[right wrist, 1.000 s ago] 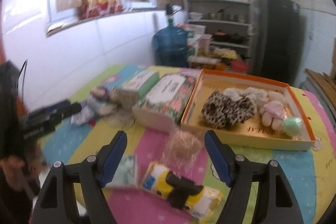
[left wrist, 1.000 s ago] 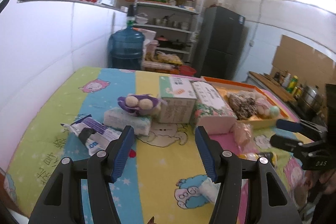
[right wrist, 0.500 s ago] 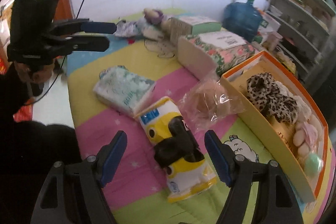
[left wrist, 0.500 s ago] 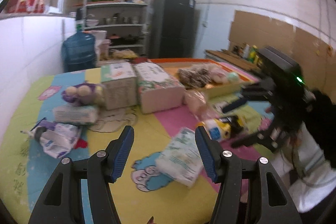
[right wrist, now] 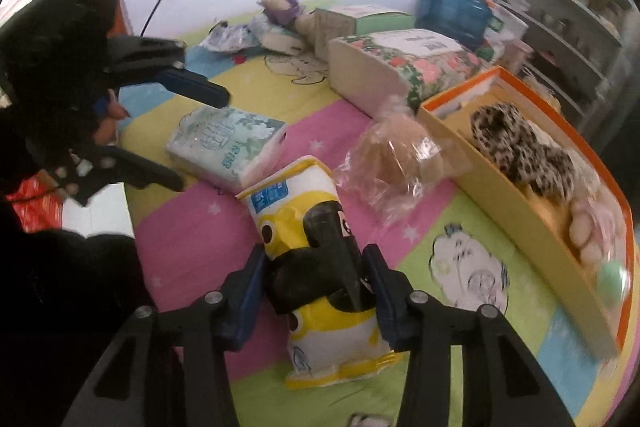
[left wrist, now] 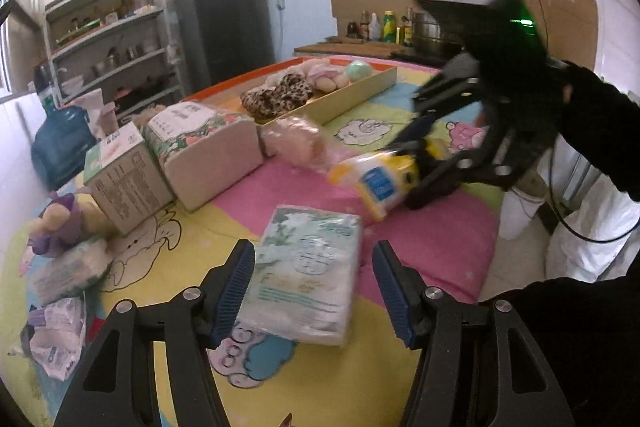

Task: Organize soft objects
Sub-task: 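Grasp the white-green tissue pack with the left gripper while the right gripper grasps the yellow-white bag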

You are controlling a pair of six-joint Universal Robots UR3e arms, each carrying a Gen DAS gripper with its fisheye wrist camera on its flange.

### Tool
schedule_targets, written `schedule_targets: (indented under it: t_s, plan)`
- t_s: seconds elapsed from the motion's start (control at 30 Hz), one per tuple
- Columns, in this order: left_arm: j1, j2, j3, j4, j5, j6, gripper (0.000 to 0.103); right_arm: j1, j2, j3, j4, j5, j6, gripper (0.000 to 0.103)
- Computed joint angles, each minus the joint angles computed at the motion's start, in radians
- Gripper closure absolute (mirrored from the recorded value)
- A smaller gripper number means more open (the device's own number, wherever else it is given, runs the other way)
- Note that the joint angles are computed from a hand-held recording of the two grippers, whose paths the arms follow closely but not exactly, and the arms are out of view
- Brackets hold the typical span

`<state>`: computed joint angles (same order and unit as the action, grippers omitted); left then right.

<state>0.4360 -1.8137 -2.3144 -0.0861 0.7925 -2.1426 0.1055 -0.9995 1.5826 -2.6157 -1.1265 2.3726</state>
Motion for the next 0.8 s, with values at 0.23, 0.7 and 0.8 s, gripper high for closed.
schedule_targets:
  t_s: [0.23, 0.7, 0.8]
  plan:
    - [-0.025, -0.043, 0.153, -0.227, 0.029, 0.093, 0.040, -0.036, -0.106, 0.204, -0.164, 0.065, 0.104, 0.055]
    - [-0.055, -0.066, 0.161, -0.221, 0.064, 0.055, 0.052, -0.068, -0.145, 0.336, -0.311, 0.133, 0.222, 0.055]
    - [-0.033, -0.051, 0.117, -0.173, 0.034, 0.025, 0.053, -0.074, -0.149, 0.345, -0.324, 0.143, 0.238, 0.055]
